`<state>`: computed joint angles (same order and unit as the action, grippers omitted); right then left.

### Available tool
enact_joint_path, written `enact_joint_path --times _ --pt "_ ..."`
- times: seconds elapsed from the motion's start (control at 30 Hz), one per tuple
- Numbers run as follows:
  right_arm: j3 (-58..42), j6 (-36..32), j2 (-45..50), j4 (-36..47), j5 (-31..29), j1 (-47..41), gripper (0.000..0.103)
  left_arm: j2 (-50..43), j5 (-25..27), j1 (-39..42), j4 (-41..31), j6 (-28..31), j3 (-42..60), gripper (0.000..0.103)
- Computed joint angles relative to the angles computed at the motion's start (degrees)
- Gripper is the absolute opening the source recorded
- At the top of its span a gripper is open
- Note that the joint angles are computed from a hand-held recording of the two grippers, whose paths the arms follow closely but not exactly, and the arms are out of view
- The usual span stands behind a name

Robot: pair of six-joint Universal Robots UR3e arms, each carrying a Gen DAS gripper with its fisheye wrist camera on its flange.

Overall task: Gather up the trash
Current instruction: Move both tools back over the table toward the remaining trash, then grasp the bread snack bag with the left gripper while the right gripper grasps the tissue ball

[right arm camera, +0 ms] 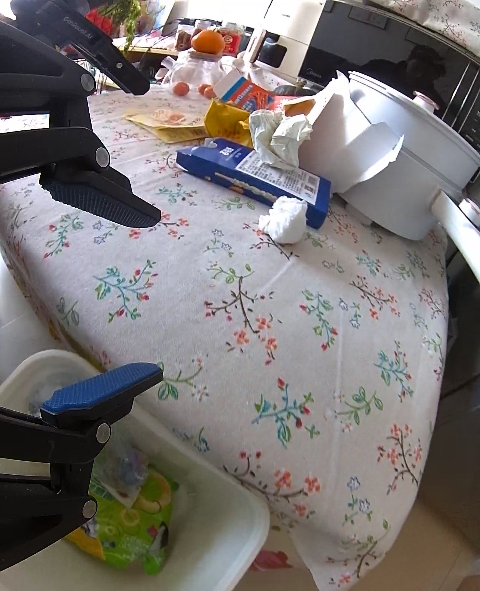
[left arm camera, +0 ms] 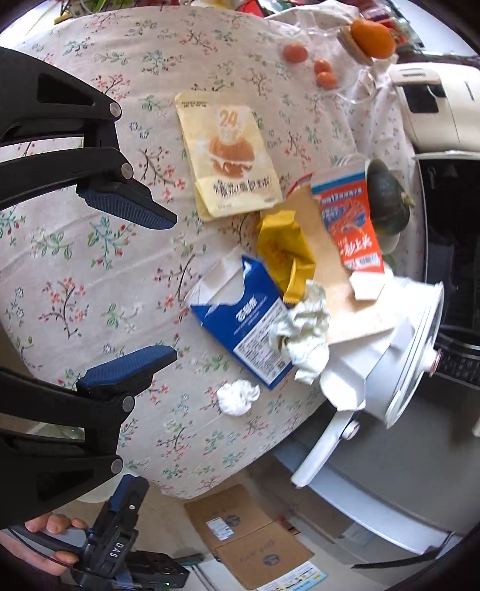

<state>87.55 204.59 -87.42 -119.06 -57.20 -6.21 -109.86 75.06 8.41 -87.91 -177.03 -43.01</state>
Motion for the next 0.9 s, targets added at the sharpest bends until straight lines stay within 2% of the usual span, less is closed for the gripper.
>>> enact_joint_path --times 0.17,0.3,0.43,0.5,0.6,0.67,0.77,0.9 --pt "-4.9 2.3 5.7 -1.5 -2.8 4.2 0.066 -5.8 -6.9 9.8 -7.4 -3.3 8.2 0.068" --pt "-11.5 3.0 11.2 -1.1 -5.3 6.9 0.066 -6.2 -8.3 13.9 -5.4 -5.4 6.3 0.068" --pt "-22.0 1.9 18.2 1.8 -9.5 9.8 0.066 -8.5 -10.0 13.1 -5.5 -4.8 7.7 0.068" --pt "-28.6 0.6 22.1 4.9 -11.7 11.3 0.066 -9.5 -6.3 9.8 -3.7 -2.1 8.1 0.069" --pt "-38.3 -1.8 27.5 9.2 -15.0 13.1 0.066 -13.9 5.0 3.5 -1.4 1.3 12.5 0.069" --pt "-43.0 -2.9 30.3 9.9 -16.6 13.7 0.066 -17.3 9.9 0.9 -1.9 3.6 15.9 0.069" --pt "-47.8 -4.7 33.3 10.2 -17.4 13.5 0.066 -20.6 10.7 0.5 -4.0 5.3 18.7 0.069" --pt "-55.0 -7.6 38.5 11.4 -17.8 13.7 0.066 -21.4 12.1 0.3 -2.9 5.3 18.1 0.068"
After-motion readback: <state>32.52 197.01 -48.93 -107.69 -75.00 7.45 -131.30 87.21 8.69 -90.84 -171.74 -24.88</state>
